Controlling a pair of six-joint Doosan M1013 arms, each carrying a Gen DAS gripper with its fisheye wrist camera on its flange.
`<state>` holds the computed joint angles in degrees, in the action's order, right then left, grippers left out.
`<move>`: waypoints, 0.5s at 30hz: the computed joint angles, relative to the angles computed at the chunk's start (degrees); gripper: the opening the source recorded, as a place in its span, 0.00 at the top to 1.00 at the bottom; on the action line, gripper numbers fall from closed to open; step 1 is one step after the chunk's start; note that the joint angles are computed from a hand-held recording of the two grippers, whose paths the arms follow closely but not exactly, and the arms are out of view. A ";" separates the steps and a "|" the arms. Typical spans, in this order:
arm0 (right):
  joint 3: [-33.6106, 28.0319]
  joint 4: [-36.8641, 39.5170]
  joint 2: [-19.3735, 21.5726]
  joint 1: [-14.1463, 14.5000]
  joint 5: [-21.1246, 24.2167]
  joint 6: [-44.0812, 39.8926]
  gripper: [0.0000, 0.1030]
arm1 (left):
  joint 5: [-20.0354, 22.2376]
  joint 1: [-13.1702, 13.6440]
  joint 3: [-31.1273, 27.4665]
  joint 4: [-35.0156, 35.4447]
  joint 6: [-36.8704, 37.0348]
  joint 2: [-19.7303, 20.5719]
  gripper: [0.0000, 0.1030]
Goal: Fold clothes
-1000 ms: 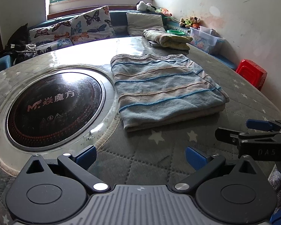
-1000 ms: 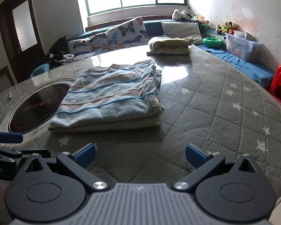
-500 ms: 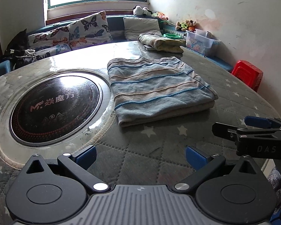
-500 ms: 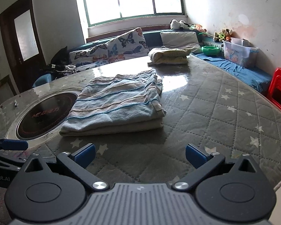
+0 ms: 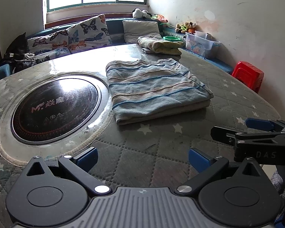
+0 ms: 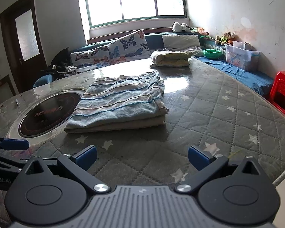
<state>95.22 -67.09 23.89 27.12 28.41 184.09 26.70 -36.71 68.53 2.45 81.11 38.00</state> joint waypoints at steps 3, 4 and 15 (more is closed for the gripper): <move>0.16 -0.16 -0.09 0.17 0.12 0.30 0.00 | -0.03 -0.02 0.17 -0.43 0.33 -0.05 0.00; 0.19 -0.22 -0.11 0.21 0.14 0.37 0.00 | -0.01 -0.02 0.20 -0.58 0.47 -0.05 0.00; 0.10 0.33 0.05 0.30 0.30 0.04 0.00 | 0.59 -0.03 -0.19 -1.01 0.56 0.23 0.00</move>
